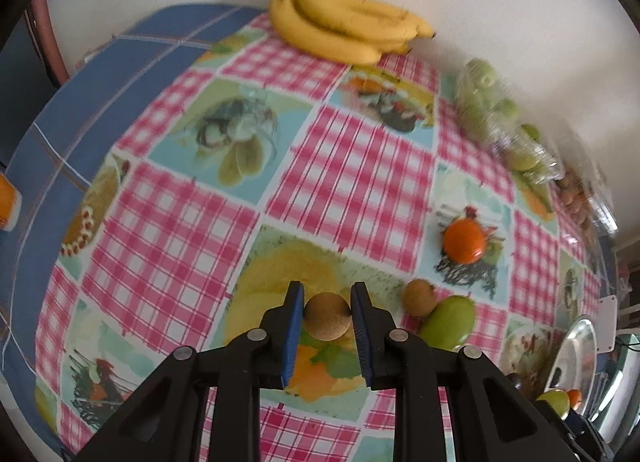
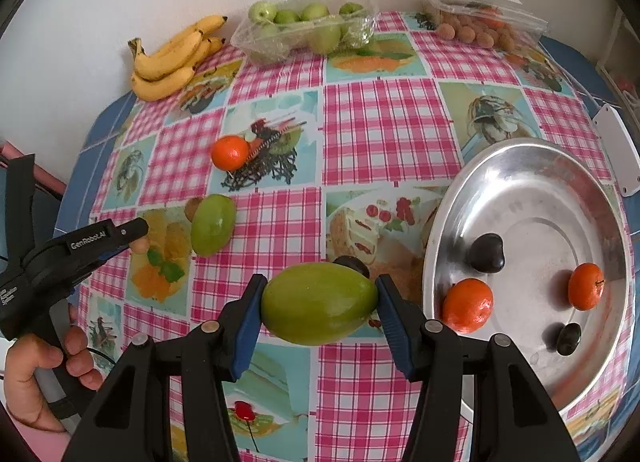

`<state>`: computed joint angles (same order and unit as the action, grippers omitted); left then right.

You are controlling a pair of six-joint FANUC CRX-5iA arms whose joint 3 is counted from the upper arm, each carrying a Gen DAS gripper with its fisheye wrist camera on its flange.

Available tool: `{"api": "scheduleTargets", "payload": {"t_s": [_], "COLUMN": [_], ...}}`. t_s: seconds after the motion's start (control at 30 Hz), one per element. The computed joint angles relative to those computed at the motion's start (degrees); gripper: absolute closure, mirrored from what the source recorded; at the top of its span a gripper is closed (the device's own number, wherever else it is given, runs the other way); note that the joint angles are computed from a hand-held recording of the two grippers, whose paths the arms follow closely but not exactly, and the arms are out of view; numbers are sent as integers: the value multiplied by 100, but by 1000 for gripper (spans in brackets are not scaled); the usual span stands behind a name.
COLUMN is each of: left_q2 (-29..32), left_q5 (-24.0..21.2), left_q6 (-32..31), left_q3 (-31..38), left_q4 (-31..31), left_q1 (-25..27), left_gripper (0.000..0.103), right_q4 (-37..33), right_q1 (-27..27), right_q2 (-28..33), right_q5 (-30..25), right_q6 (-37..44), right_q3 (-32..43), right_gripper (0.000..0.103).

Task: Organize fruits
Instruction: 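Carry the kiwi and green mango over the steel bowl with both tools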

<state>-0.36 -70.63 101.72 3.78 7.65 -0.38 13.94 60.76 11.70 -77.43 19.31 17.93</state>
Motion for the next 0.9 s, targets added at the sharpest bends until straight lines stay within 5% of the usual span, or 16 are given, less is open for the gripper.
{"api": "scheduleTargets", "payload": {"t_s": [0.47, 0.9], "left_q2": [-161, 62], "left_q5": [38, -81], "left_q6": [-63, -344], "left_q3": [257, 679], "left_q4": [41, -88], "left_q1": [-184, -1062], "left_gripper": [77, 77], "right_q4": [-16, 162], "right_q1": [-55, -233], "right_q2": [-273, -1027], "right_q5": [93, -272], "right_q6": [-343, -1461], "right_q3": [-253, -1126], "right_gripper": [46, 46]}}
